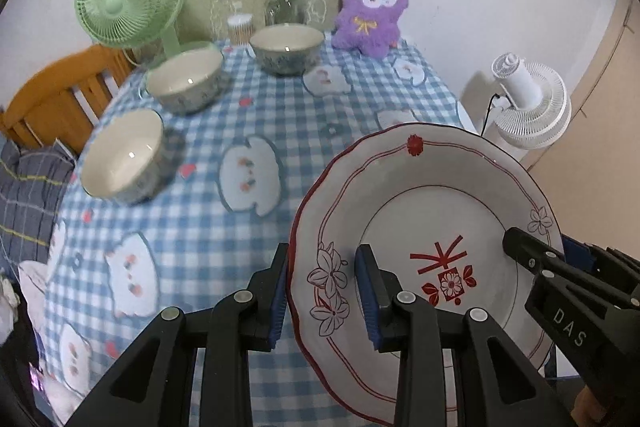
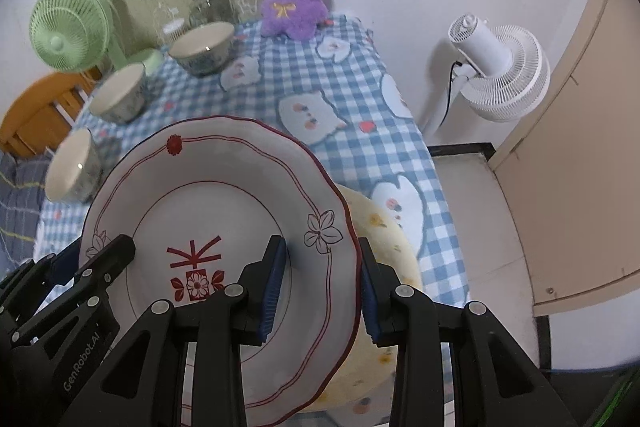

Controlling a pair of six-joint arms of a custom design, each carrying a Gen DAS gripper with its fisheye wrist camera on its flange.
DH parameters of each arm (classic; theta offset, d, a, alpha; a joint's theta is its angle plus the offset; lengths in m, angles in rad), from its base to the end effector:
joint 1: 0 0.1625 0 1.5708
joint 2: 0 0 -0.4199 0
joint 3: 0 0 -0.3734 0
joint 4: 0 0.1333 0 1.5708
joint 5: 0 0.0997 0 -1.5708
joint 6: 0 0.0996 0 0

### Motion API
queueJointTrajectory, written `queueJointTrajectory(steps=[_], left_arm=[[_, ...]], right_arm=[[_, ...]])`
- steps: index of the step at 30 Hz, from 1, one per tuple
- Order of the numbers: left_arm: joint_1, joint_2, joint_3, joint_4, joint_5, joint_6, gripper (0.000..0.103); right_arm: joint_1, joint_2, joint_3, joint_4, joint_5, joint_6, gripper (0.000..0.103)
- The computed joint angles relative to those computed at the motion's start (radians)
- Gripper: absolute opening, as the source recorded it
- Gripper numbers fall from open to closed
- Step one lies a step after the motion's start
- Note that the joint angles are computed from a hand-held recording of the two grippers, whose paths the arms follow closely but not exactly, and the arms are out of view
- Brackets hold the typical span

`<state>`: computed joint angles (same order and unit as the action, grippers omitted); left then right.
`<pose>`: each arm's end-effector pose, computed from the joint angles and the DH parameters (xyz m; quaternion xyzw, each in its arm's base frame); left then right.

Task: Organize plates and bowls
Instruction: 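Lower the red-pattern plate onto the yellow-flower plates with both grippers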

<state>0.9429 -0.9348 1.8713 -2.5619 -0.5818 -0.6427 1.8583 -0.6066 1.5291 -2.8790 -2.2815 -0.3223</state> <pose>-0.1615 -0.5911 0.1503 -0.0195 0.8798 -0.3009 0.3676 0.2615 -0.6435 0.0718 0.2126 -0.8977 0.1737 0.3445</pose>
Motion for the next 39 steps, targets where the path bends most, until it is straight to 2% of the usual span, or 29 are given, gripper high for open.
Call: queueJointTrajectory(steps=[7, 19, 27, 39], left_arm=[[0.012, 0.053, -0.023, 0.001, -0.015, -0.043, 0.032], [0.027, 0.101, -0.048, 0.039, -0.038, -0.099, 0.031], [0.025, 0.126, -0.053, 0.032, -0.026, -0.089, 0.032], [0.024, 0.162, -0.073, -0.014, 0.005, -0.007, 0.034]], right_arm=[[-0.035, 0.005, 0.002, 0.015, -0.006, -0.035, 0.037], [-0.087, -0.005, 0.018, 0.070, 0.021, -0.025, 0.037], [-0.102, -0.013, 0.032, 0.067, 0.022, -0.025, 0.037], [-0.099, -0.012, 0.040, 0.039, -0.015, -0.005, 0.037]])
